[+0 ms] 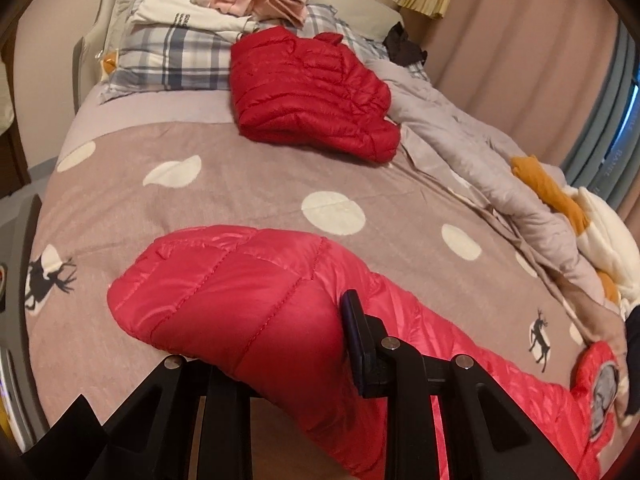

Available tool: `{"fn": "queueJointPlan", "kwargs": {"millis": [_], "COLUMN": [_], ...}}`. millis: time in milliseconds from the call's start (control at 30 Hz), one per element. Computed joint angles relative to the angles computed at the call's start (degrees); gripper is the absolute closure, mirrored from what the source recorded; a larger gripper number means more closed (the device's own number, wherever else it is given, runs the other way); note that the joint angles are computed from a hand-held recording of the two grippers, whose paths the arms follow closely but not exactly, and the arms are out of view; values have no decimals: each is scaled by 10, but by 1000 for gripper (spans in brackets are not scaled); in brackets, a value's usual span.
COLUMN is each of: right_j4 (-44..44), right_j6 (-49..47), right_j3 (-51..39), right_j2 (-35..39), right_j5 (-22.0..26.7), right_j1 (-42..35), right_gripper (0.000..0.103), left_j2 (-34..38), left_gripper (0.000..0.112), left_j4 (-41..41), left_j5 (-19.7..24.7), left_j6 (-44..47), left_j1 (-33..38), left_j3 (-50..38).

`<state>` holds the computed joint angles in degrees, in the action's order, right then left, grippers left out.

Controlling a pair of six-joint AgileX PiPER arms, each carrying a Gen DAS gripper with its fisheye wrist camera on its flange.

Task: Fold large clothes

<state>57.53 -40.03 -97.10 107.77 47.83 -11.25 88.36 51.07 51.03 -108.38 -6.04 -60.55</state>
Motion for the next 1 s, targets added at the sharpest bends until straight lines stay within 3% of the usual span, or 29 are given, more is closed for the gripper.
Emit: {"fn": "queueJointPlan", "kwargs": {"millis": [100,167,233,333,500,600,800,1000], "right_j4": [-30,-46,-30,5,13,-85,-200,-522], "right_j6": [2,18,5,-25,10,143,253,262], "right_j3": [-4,-32,-26,15,43,-36,-212,-122], "right_j2": [7,28,27,-1,-20,45,197,163], "right_j5": [27,58,67,29,-14,-35,60,-45], "right_j1": [41,48,40,27,-19,-35,-25,105], "right_gripper": [82,68,48,31,16,15,31,30], "left_j2": [4,4,3,7,3,3,25,39], "left_gripper": [87,87,87,87,87,87,87,87], "left_j4": [-12,-25,-28,-37,-43,-48,-59,-55], "left_j5": [3,-3,-9,-4,-5,-9,1,19], "left_j6": [9,18,17,34,43,55,74,74], "left_j1": [-1,1,3,3,1,4,10,-3], "left_j3": [-8,-10,-7,-12,-9,-6,-23,-45]}}
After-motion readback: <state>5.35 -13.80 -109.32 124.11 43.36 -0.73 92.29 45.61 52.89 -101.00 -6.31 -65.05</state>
